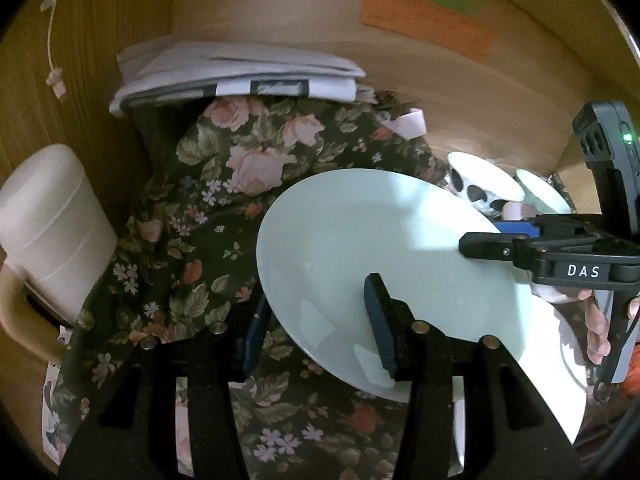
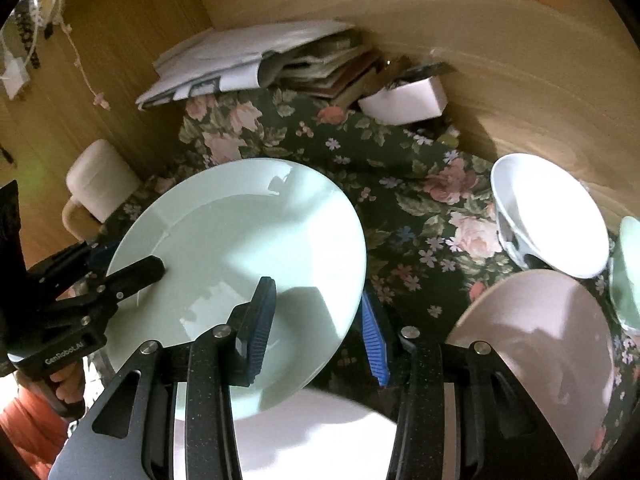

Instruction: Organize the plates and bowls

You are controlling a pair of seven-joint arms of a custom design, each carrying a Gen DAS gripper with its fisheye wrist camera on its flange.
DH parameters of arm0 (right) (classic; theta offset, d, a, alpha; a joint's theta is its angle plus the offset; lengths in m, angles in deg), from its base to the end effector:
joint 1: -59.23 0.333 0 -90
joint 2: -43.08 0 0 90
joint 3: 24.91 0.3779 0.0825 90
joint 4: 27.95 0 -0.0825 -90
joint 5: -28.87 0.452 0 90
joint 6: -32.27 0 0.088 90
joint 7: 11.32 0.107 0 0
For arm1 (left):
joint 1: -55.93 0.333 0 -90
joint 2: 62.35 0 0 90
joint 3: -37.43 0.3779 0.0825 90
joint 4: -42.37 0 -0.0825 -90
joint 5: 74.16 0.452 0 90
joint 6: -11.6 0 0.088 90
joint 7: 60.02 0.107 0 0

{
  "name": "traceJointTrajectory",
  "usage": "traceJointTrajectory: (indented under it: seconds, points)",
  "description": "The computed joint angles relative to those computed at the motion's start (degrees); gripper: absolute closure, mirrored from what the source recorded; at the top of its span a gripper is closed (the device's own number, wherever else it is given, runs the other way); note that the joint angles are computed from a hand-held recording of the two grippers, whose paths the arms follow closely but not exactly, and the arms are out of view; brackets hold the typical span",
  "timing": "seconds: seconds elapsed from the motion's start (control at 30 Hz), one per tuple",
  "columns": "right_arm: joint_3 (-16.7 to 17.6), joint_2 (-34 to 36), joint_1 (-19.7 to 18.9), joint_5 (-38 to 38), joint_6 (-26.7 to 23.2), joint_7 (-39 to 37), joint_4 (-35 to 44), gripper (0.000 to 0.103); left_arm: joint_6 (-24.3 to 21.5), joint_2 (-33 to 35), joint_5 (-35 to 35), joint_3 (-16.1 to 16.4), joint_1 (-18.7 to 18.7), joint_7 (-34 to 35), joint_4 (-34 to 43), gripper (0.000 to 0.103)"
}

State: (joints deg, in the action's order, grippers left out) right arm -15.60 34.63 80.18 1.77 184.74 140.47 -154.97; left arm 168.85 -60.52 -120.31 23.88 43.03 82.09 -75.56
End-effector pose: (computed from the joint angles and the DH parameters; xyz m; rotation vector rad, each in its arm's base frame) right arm 0.5048 0.3138 0.5312 -1.6103 1.9462 -0.4557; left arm 0.6013 -0.2655 0.5137 -1.1166 2.4586 -1.1162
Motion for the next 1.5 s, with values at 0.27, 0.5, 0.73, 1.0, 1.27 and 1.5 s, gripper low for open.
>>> traceJointTrajectory:
  seconds: [0.27, 0.5, 0.73, 1.0, 1.27, 1.5]
  points:
    - [2.7, -2.1, -0.9, -5.9, -0.7, 6.4, -0.8, 0.065, 0.1, -4.4, -5.6, 0.7, -1.1, 5.0, -3.3, 0.056]
    - [3.5, -5.8, -0.1, -8.3, -1.0, 9.8, -3.2, 0.065, -0.3, -8.1, -8.5, 2.1, -2.6, 7.4, -6.2, 0.056]
    - [5.0, -8.2, -0.2, -10.1, -1.5, 12.5, -4.9, 0.065, -0.8, -11.2, -10.2, 3.4, -4.0, 8.9, -8.8, 0.056]
    - [6.7, -10.8, -0.1, -11.7, -2.2, 16.1, -7.1, 0.065, -1.6, -14.3, -11.9, 4.6, -5.3, 10.5, -11.7, 0.056]
    - [8.1, -13.1, 0.6, -11.9, -2.8, 19.7, -9.5, 0.065, -2.7, -17.0, -13.2, 5.4, -6.4, 12.3, -14.4, 0.056]
    - [9.0, -14.8, 1.1, -11.5, -2.7, 23.1, -12.2, 0.065, -3.6, -17.7, -12.6, 5.5, -6.9, 11.8, -15.9, 0.056]
